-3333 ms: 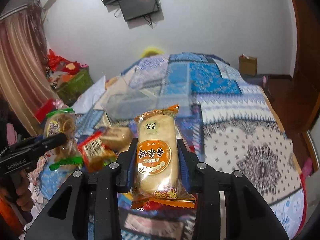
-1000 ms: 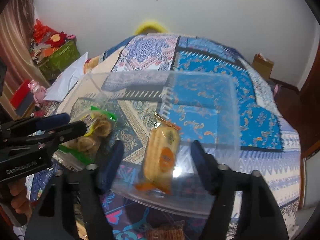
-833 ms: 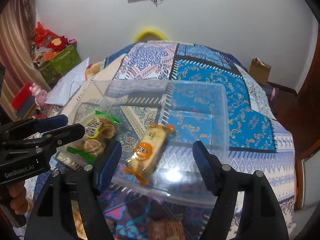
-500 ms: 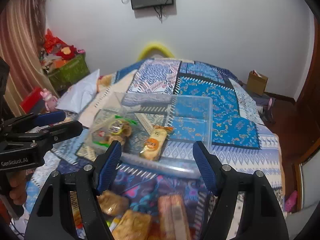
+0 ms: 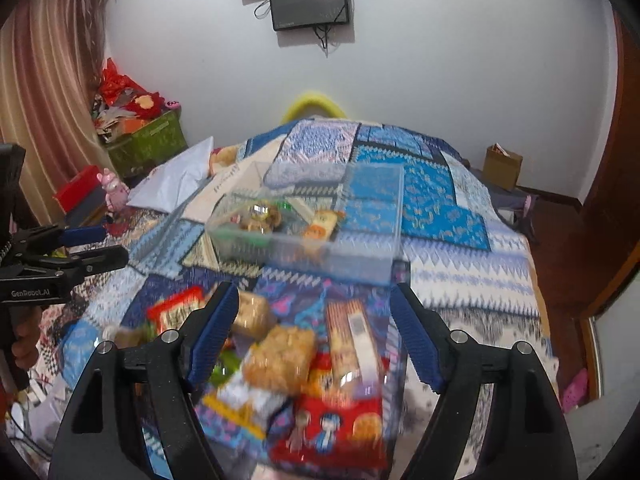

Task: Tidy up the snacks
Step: 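Grasp the orange crisp bag with the left tool while the right tool grasps the white-yellow bag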

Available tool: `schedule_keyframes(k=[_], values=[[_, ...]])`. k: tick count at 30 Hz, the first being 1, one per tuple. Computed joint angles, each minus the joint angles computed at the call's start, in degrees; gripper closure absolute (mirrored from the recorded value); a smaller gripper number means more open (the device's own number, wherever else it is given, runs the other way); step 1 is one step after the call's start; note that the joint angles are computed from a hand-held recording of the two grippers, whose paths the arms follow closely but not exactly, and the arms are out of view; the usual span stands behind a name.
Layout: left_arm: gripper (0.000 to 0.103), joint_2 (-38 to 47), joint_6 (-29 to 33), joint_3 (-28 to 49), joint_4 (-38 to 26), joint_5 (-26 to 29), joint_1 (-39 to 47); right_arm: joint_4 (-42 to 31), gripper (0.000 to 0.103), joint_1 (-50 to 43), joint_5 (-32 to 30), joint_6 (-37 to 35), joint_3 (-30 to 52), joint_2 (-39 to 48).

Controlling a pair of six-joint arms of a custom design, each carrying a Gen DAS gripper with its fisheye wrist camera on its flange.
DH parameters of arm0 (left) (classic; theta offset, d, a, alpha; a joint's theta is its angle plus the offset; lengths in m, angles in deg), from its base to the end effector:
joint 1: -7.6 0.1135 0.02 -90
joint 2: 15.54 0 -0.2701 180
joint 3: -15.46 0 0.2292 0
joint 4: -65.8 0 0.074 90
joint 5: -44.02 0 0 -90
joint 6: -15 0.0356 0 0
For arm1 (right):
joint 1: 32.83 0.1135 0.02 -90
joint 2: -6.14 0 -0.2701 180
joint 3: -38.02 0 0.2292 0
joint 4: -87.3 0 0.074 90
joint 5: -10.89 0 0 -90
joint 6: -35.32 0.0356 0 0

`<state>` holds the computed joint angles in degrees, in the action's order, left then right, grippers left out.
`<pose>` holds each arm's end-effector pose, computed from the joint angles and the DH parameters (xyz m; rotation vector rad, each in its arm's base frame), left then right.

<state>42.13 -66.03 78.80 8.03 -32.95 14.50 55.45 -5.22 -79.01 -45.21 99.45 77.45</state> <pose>0.1701 0.0125 0.2786 0.1405 2.4504 -0.1612 0.2136 0.1117 0.2571 -0.3651 2.2928 0.3288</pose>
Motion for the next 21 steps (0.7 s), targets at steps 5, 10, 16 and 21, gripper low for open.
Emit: schedule_keyframes(k=[5, 10, 16, 21], values=[[0.026, -3.0, 9.0, -6.4, -1.8, 3.5, 10.5, -0.2, 0.028, 4.1, 2.5, 3.0, -3.7, -2.2], [0.026, -5.2, 20.3, -11.5, -4.8, 8.4, 23.7, 1.5, 0.028, 9.7, 4.4, 6.8, -5.5, -2.0], [0.026, -6.6, 28.8, -14.8, -10.5, 12.8, 31.4, 3.7, 0.028, 15.6, 8.3, 10.5, -6.5, 1.9], [0.026, -7.6, 31.0, -17.4, -13.0, 14.5, 30.9, 5.3, 0.028, 16.9, 8.3, 11.8, -8.5, 4.7]])
